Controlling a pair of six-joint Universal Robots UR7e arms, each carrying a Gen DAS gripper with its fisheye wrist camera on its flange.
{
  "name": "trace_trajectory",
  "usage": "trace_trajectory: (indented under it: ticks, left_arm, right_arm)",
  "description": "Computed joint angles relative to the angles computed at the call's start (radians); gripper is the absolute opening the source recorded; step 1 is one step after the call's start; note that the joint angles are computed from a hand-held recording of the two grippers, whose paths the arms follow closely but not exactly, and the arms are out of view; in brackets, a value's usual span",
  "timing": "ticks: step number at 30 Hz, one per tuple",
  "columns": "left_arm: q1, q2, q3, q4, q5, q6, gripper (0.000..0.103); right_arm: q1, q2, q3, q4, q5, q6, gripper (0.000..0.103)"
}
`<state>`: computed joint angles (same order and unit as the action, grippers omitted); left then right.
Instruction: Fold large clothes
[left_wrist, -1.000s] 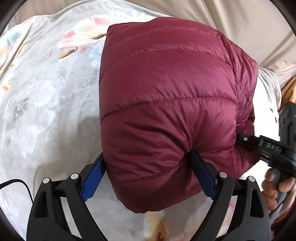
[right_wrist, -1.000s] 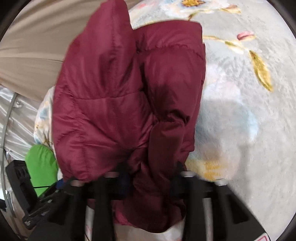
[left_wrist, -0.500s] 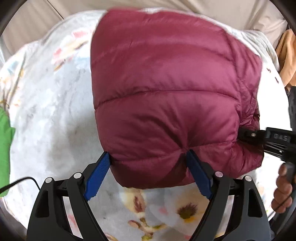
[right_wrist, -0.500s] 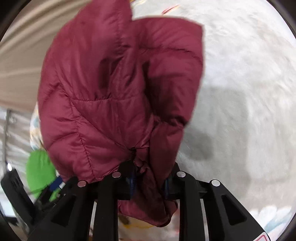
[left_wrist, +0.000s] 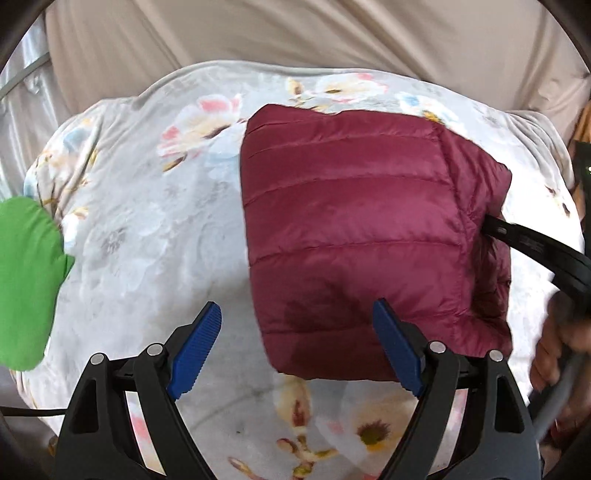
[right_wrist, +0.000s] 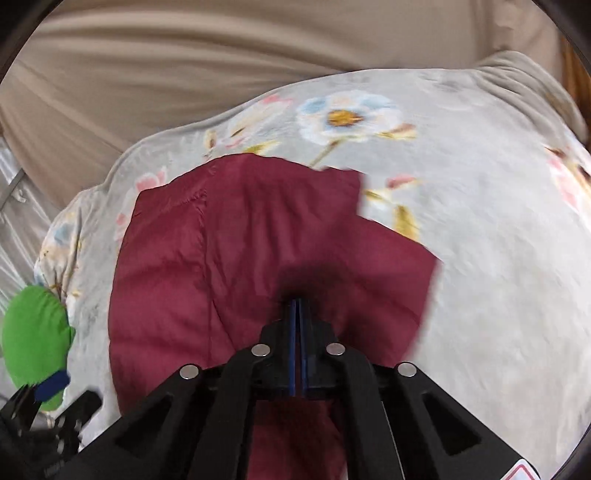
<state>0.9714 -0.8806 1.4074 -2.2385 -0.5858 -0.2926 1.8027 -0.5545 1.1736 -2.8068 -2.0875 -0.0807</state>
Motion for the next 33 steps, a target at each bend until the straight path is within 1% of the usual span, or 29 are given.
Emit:
trace_trajectory:
  ticks: [1, 2, 3, 5, 6, 7, 8, 9, 10, 11, 12, 13, 14, 15, 16, 17, 18, 19, 20, 21, 22, 23, 24, 26, 28, 29, 30, 32, 33]
  left_arm:
    - [0.003, -0.006, -0.001, 0.018, -0.002, -0.017, 0.081]
    - [0.009, -0.009, -0.006, 0.038, -0.007, -0.037, 0.081]
    - [0.01, -0.008, -0.015, 0.056, -0.012, -0.054, 0.081]
    - [0.021, -0.025, -0.007, 0.059, -0.023, -0.069, 0.081]
    - [0.025, -0.036, 0.004, 0.048, -0.024, -0.065, 0.081]
    - [0.031, -0.052, 0.021, 0.022, -0.033, -0.055, 0.081]
    - [0.038, -0.062, 0.029, 0.005, -0.048, -0.043, 0.081]
    - [0.046, -0.072, 0.038, -0.009, -0.068, -0.035, 0.081]
    - [0.055, -0.087, 0.049, -0.025, -0.092, -0.029, 0.081]
    - [0.062, -0.099, 0.061, -0.043, -0.106, -0.026, 0.081]
    - [0.065, -0.104, 0.064, -0.045, -0.108, -0.031, 0.081]
    - [0.07, -0.108, 0.066, -0.05, -0.112, -0.036, 0.081]
    - [0.074, -0.108, 0.066, -0.053, -0.118, -0.037, 0.081]
    - [0.077, -0.107, 0.063, -0.051, -0.12, -0.039, 0.081]
    - [0.079, -0.103, 0.058, -0.048, -0.122, -0.038, 0.081]
    - [0.081, -0.099, 0.053, -0.04, -0.127, -0.038, 0.081]
    - [0.082, -0.097, 0.05, -0.035, -0.132, -0.037, 0.081]
    - [0.082, -0.094, 0.044, -0.026, -0.14, -0.044, 0.081]
    - [0.081, -0.094, 0.045, -0.032, -0.149, -0.035, 0.081]
    - [0.08, -0.095, 0.049, -0.043, -0.152, -0.023, 0.081]
    - [0.078, -0.097, 0.053, -0.055, -0.148, -0.016, 0.081]
    - [0.075, -0.1, 0.062, -0.076, -0.144, -0.01, 0.081]
    - [0.073, -0.105, 0.069, -0.098, -0.143, -0.003, 0.081]
    - [0.071, -0.115, 0.079, -0.142, -0.144, 0.002, 0.081]
    - [0.071, -0.118, 0.077, -0.169, -0.139, 0.002, 0.081]
    - [0.073, -0.115, 0.068, -0.164, -0.141, -0.001, 0.081]
    - [0.075, -0.111, 0.057, -0.148, -0.144, -0.008, 0.081]
    - [0.08, -0.106, 0.043, -0.13, -0.155, -0.016, 0.081]
    - [0.082, -0.105, 0.04, -0.133, -0.165, -0.007, 0.081]
  right_arm:
    - [-0.001, 0.056, -0.093, 0.074, -0.032, -0.009, 0.0]
    - [-0.007, 0.104, -0.18, 0.148, -0.046, -0.002, 0.0]
    - [-0.012, 0.153, -0.26, 0.195, -0.064, -0.001, 0.0]
    - [-0.005, 0.192, -0.331, 0.23, -0.099, -0.005, 0.0]
    - [-0.003, 0.181, -0.321, 0.228, -0.088, 0.004, 0.002]
    - [-0.002, 0.142, -0.269, 0.187, -0.041, 0.029, 0.006]
    - [-0.005, 0.097, -0.196, 0.119, 0.005, 0.053, 0.011]
    - [-0.009, 0.034, -0.096, 0.039, 0.05, 0.105, 0.034]
    - [-0.016, -0.008, -0.027, -0.015, 0.075, 0.139, 0.053]
    - [-0.027, -0.059, 0.062, -0.083, 0.112, 0.187, 0.055]
    - [-0.038, -0.086, 0.11, -0.108, 0.143, 0.214, 0.054]
    - [-0.057, -0.119, 0.162, -0.103, 0.193, 0.261, 0.055]
    - [-0.079, -0.137, 0.189, -0.073, 0.25, 0.304, 0.055]
    - [-0.095, -0.138, 0.19, -0.032, 0.284, 0.332, 0.056]
    - [-0.104, -0.127, 0.171, 0.01, 0.297, 0.344, 0.058]
    - [-0.107, -0.117, 0.153, 0.039, 0.301, 0.347, 0.059]
    - [-0.113, -0.087, 0.109, 0.087, 0.32, 0.333, 0.06]
    - [-0.109, -0.058, 0.059, 0.137, 0.303, 0.327, 0.048]
    - [-0.104, -0.042, 0.029, 0.161, 0.294, 0.316, 0.033]
    - [-0.091, -0.011, -0.031, 0.205, 0.287, 0.285, 0.013]
    - [-0.062, 0.023, -0.103, 0.24, 0.256, 0.227, 0.009]
    - [-0.042, 0.038, -0.142, 0.247, 0.266, 0.174, 0.008]
    - [-0.022, 0.039, -0.156, 0.234, 0.318, 0.123, 0.006]
    - [0.023, 0.059, -0.229, 0.218, 0.496, -0.004, 0.005]
    - [0.046, 0.09, -0.304, 0.246, 0.57, -0.084, 0.004]
    - [0.049, 0.108, -0.336, 0.26, 0.56, -0.092, 0.004]
    - [0.041, 0.125, -0.352, 0.266, 0.51, -0.062, 0.004]
    - [0.014, 0.107, -0.29, 0.245, 0.419, 0.025, 0.004]
    - [-0.006, 0.073, -0.214, 0.215, 0.372, 0.072, 0.004]
